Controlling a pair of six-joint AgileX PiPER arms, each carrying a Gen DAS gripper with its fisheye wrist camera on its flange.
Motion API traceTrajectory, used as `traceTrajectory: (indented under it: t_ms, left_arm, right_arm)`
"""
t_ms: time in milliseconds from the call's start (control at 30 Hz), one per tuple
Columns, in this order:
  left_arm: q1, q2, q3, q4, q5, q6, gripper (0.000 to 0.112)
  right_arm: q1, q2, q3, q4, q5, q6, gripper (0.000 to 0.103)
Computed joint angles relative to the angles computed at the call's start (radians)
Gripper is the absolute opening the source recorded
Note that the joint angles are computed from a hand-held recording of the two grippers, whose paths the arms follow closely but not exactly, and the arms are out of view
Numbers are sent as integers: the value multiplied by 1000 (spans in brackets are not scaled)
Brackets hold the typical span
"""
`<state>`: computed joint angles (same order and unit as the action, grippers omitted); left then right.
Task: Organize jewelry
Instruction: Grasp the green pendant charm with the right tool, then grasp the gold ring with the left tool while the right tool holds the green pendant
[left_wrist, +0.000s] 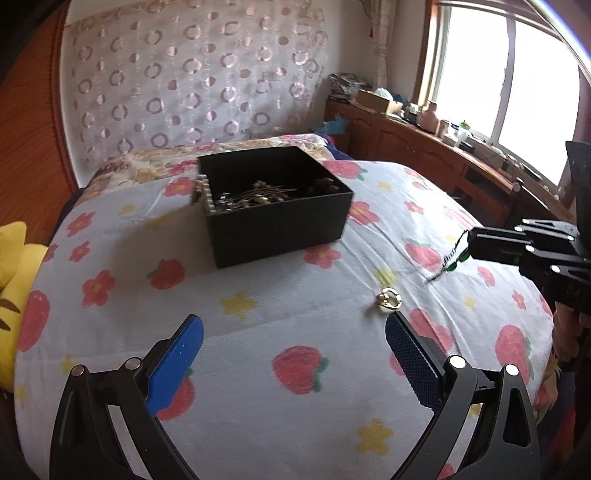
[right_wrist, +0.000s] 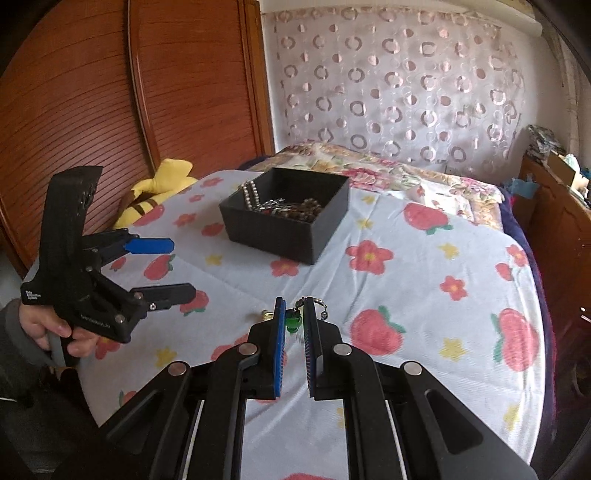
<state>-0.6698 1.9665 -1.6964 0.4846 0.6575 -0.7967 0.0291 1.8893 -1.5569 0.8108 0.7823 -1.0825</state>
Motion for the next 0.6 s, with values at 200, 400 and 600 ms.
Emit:
traceTrajectory:
  t_ms: [200,400,600]
  left_arm:
    - [-25,80,-133,-51,66,98,95]
    - [-48,190,-326,-148,152,248,85]
    - [-58,341,-591,-229,306,364,58]
  right_arm:
    - [-34,-14,46,38,-18,-42,11]
    - [-68,-3,69,72,-17,-76,11]
    - [-91,-4,73,99,-9,-95,11]
